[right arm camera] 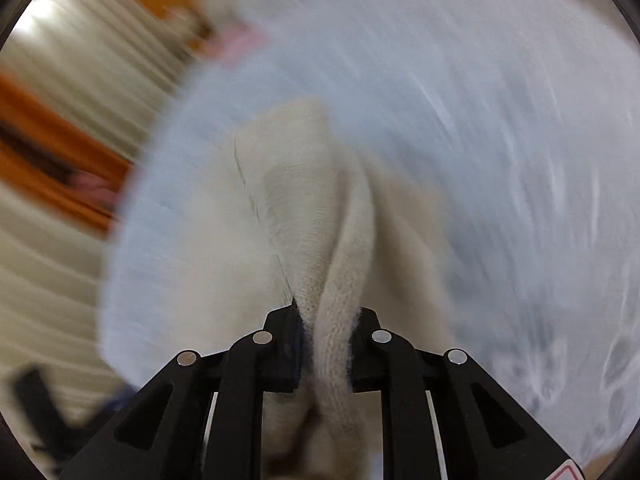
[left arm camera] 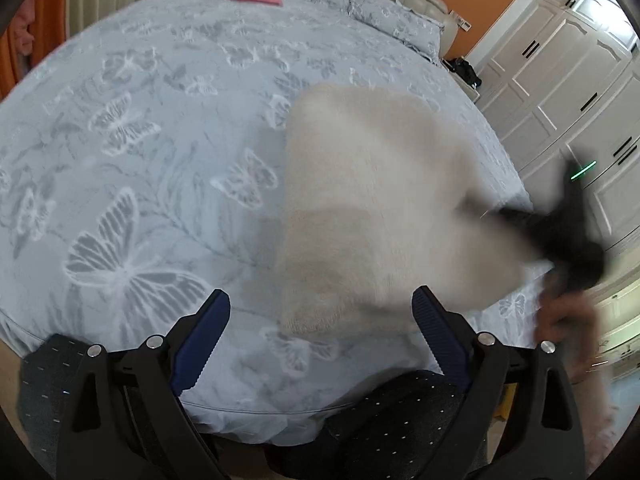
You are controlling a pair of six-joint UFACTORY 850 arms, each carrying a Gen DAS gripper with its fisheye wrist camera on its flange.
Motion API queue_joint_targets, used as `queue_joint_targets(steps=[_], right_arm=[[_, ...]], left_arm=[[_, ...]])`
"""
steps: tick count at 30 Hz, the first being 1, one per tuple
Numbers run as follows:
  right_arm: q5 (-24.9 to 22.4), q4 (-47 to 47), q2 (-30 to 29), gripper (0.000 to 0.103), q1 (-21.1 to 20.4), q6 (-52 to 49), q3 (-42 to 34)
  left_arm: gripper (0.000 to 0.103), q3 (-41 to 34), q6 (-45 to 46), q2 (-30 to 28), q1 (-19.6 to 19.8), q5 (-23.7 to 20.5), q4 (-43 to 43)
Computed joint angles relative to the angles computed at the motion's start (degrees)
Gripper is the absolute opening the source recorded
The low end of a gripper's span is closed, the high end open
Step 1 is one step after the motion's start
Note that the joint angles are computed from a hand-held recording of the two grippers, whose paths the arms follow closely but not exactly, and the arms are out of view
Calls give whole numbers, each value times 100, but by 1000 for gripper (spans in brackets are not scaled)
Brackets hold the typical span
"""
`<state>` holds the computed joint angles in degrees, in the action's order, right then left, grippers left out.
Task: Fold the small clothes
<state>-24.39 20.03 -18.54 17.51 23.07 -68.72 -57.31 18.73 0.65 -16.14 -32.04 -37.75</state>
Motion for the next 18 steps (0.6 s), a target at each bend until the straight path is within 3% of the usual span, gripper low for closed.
queue_joint_targets(steps=[1,3,5,8,10,13,15,16,18], right_arm=[[-48,429,9,14,-89,-258,140],[577,1628,416,14,-117,-1325,539],[846,2648,645,14,-104,-2375,692],[1131,2526,829,15,-49,-2412,897],[902,2343,543,22,-113,-2390,948],[908,3660,700,30,-227,-3307,1222],[1251,4024,1042,52,-160,-3590,1455],[1330,4001,1133,59,-123,-3539,1500],[1205,4000,1136,62,-141,-3547,1464]], left_arm=[[90,-17,-25,-44,-12,-41,-32],[90,-53,-136,-100,-50,-84,18],[90,-59,-211,-94,-111,-43,172],[90,-100,-303,-144,-210,8,390],[90,-137,-346,-211,-257,21,386],[90,-207,-98,-316,-258,-20,22],[90,-285,23,-408,-228,-73,-198],[91,-338,35,-470,-214,-87,-255],[92,-485,134,-659,-169,-89,-458]])
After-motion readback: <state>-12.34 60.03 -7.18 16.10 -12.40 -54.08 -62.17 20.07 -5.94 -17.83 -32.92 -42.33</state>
